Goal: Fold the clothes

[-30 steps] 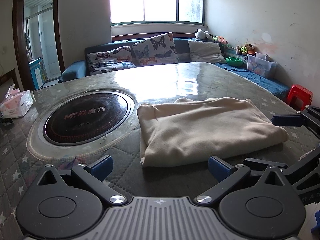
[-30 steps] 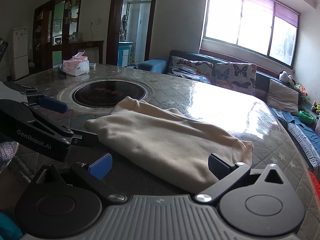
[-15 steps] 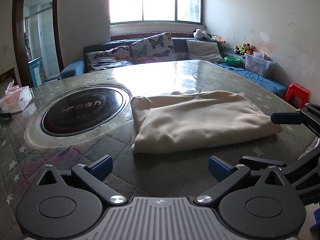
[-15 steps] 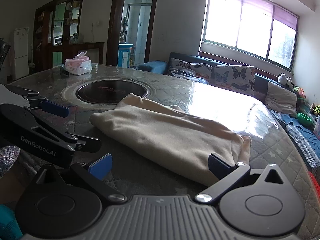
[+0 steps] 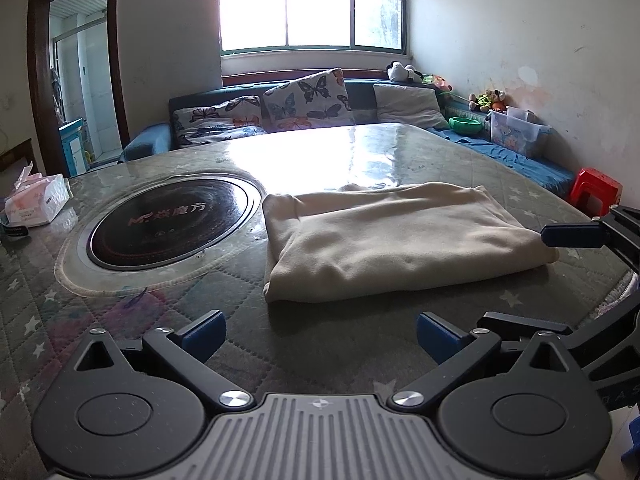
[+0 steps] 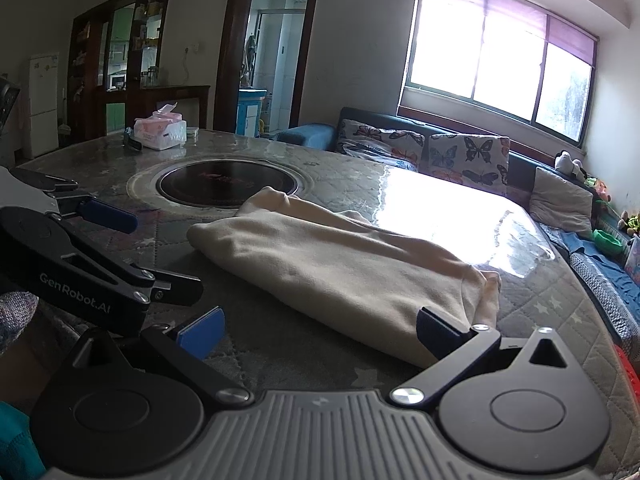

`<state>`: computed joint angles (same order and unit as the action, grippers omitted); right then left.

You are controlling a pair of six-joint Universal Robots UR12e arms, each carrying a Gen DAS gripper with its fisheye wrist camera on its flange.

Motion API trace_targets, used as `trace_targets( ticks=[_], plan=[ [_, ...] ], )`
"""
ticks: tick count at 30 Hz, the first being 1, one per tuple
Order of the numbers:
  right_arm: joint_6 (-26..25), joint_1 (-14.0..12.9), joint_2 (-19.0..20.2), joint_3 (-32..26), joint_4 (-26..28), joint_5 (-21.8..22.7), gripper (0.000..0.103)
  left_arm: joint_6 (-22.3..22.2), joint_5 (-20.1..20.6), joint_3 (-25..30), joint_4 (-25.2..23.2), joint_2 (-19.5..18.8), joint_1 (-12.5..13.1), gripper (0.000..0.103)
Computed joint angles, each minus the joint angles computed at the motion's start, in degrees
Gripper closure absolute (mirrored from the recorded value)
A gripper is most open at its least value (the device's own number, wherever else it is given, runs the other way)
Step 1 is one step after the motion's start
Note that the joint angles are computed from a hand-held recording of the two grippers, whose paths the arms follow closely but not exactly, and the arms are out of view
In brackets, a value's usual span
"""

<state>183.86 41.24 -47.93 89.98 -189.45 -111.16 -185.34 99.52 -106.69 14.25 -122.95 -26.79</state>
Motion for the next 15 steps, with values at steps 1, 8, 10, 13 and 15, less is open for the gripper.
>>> trace_targets(
  ticks=[1, 8, 10, 13, 15],
  plan=[
    [-0.02, 0.04, -0.04, 0.06, -0.07, -0.15, 0.000, 0.05, 0.03, -0.04, 0.10, 0.04, -0.03, 0.000],
    [-0.21, 0.22, -0.41, 0.73, -0.59, -0.90, 0.000, 0.47, 0.22, -0.17, 0.55, 0.31, -0.25, 0.000],
    [-0.55, 0.25, -0.50, 0.81, -0.59, -1.13, 0.000, 0.61, 0.17, -0.16, 0.66, 0.37, -0.30, 0.000],
    [-0.99, 0.23, -0.55, 0.78, -0.64, -1.39, 0.000, 0.51, 0.13, -0.07, 0.73, 0.40, -0.31, 0.000],
    [-1.02, 0.20, -0.53, 0.72, -0.62, -1.38, 0.000, 0.26, 0.01, 0.03, 0.43, 0.42, -0.27, 0.000]
  ],
)
